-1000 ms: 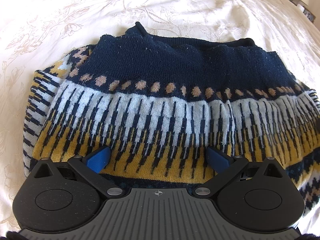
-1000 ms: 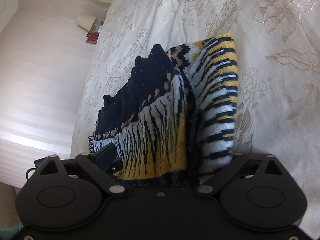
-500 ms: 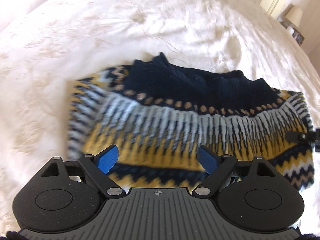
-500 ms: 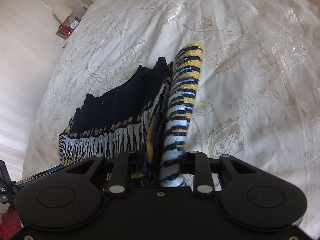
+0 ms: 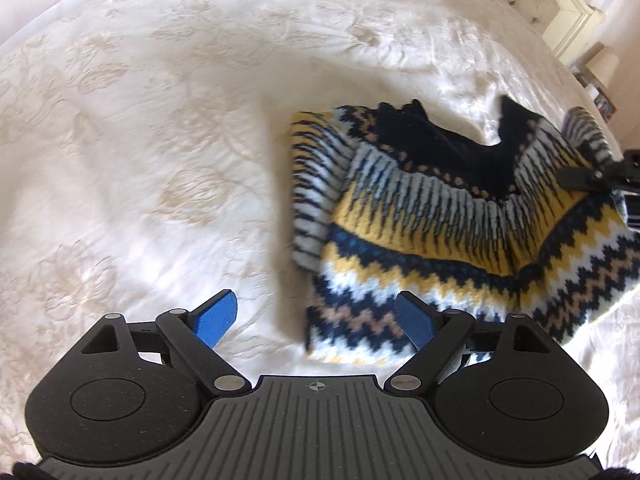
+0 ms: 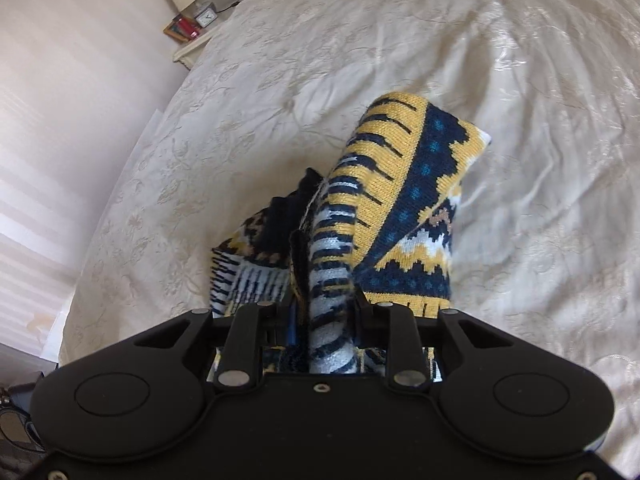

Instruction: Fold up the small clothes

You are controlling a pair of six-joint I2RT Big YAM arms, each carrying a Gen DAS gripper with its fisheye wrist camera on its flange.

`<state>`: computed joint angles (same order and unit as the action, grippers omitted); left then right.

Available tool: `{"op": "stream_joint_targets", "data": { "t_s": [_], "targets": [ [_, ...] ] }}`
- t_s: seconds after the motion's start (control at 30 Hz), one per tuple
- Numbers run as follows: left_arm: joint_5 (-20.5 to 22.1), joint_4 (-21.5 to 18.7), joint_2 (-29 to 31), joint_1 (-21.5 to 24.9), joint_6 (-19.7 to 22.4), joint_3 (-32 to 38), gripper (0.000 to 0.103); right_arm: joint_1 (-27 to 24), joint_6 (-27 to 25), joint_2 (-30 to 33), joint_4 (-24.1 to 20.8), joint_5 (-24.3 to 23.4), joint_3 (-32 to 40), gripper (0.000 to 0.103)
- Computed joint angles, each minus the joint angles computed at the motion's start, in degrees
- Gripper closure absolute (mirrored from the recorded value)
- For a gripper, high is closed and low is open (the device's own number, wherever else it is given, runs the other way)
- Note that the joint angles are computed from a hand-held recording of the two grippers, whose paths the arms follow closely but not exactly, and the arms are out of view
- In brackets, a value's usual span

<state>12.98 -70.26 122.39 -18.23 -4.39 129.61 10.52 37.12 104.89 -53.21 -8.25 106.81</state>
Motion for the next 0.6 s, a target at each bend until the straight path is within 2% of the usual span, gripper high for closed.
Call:
{"op": "stream_joint_targets", "data": {
  "t_s": [0.17, 0.23, 0.43, 0.6],
  "targets": [
    [0.7, 0.0, -1.0, 2.5, 0.6, -1.6, 0.017, 3.5, 0.7, 7.4, -2.8, -0.2, 9.3, 0.068],
    [0.8, 0.1, -1.6, 3.4, 1.1, -2.5, 0.017, 4.8, 0.7, 10.9, -5.1, -0.3, 13.8, 0.068],
    [0.4, 0.6, -3.2, 5.2, 0.3, -5.7, 0.017, 8.4, -4.0, 21.4, -16.4, 3.8, 28.9, 0.067],
    [0.7, 0.9, -3.7, 5.5, -0.4, -7.0, 0.017, 9.3, -4.8, 24.2, -19.7, 5.2, 33.4, 0.067]
  ]
}}
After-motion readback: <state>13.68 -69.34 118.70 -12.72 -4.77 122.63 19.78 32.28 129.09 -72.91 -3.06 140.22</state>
